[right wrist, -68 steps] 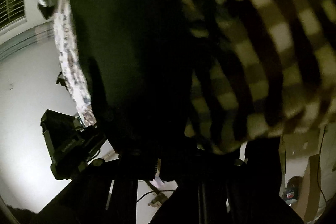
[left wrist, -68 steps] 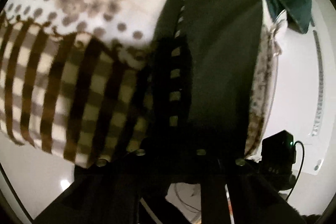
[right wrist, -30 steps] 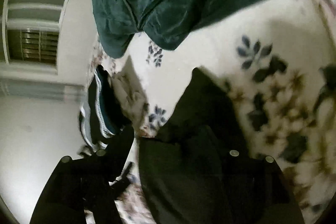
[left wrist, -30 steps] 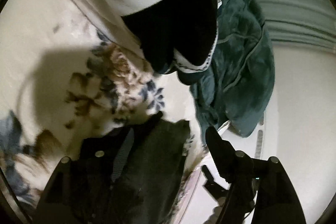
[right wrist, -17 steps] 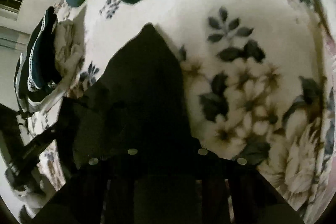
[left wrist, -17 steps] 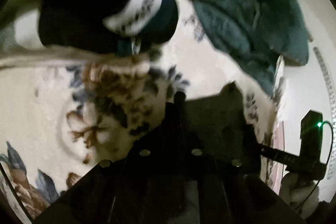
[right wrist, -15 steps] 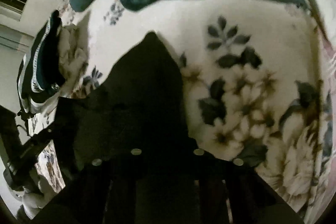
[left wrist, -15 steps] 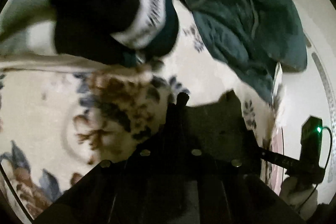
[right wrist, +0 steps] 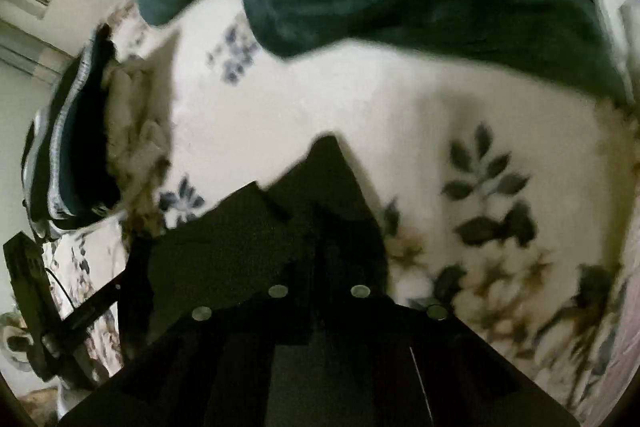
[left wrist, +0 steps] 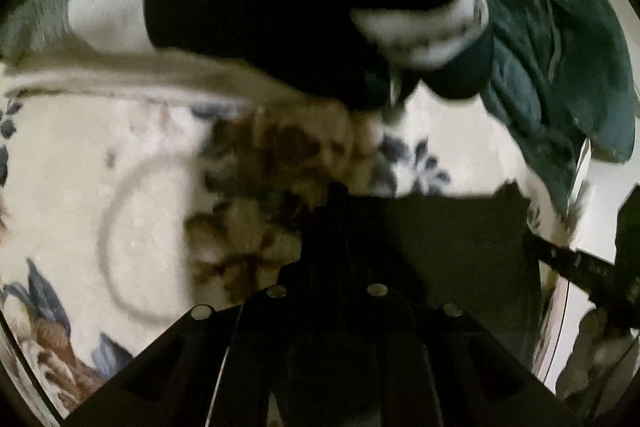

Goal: Fold small clothes

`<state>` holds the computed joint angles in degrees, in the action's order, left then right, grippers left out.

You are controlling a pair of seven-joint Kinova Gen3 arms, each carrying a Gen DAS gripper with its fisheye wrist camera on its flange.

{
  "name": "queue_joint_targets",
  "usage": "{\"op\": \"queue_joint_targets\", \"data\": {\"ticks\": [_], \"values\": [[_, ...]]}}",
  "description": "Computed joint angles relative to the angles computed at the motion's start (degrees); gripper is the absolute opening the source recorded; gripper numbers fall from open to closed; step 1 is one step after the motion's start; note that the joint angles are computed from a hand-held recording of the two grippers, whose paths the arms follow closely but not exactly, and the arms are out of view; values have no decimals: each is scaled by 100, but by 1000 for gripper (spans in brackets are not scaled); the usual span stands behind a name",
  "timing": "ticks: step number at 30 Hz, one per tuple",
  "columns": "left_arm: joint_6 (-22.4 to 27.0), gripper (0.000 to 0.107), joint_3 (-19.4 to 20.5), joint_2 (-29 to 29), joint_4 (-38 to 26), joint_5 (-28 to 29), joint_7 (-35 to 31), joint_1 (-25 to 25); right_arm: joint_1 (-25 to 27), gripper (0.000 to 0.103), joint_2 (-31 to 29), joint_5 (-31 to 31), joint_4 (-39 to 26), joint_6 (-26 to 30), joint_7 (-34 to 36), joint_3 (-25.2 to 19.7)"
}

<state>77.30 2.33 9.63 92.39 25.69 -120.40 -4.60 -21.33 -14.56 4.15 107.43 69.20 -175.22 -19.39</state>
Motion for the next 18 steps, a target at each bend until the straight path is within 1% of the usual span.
{"op": "queue_joint_targets", "data": {"ticks": [1,2,3,4,5,6,7,8,10,11,12,13,14,15,16,17,18], "values": [[135,11,-35,-8,-19,53,-18,-70,38,3,31,-105,-2,9,180,7],[248,12,-71,-16,-28,128,-47,-147,28,3,-15,-304,31,-58,404,120],[450,14,-146,-41,-37,282,-109,-303,-82,4,-131,-537,134,-215,582,340],[605,35,-212,-81,-44,381,-148,-429,-85,6,-291,-751,225,-315,719,463],[788,72,-300,-154,-22,496,-200,-587,-188,12,-492,-984,324,-354,867,691],[1021,86,-426,-255,10,639,-243,-787,-185,19,-652,-1188,412,-401,1047,822],[1215,89,-584,-394,126,863,-378,-1004,-247,43,-917,-1421,574,-517,1216,1026],[1448,89,-844,-640,294,1086,-503,-1270,-216,66,-1114,-1601,693,-591,1357,1124],[1887,89,-1139,-929,555,1253,-792,-1698,-51,81,-1611,-2068,1010,-754,1733,1283],[2100,89,-1334,-1102,714,1220,-884,-1885,29,83,-1746,-2268,1105,-769,1930,1343],[2322,89,-1565,-1279,932,1112,-961,-2089,2,84,-1843,-2478,1240,-797,2163,1486],[2453,89,-1757,-1447,1190,945,-975,-2287,-94,85,-1894,-2615,1352,-817,2346,1639],[2490,89,-1843,-1510,1362,842,-1015,-2450,-249,86,-1918,-2783,1517,-930,2579,1828],[2571,89,-2034,-1556,1628,646,-1015,-2529,-381,86,-1916,-2950,1684,-1083,2812,1997],[2578,89,-2214,-1519,1893,457,-978,-2503,-541,86,-1881,-3099,1841,-1254,3039,2177],[2493,89,-2289,-1515,2158,360,-970,-2531,-806,86,-1785,-3218,1997,-1467,3272,2425],[2313,89,-2259,-1564,2424,357,-1002,-2587,-1071,86,-1653,-3297,2121,-1693,3505,2660]]}}
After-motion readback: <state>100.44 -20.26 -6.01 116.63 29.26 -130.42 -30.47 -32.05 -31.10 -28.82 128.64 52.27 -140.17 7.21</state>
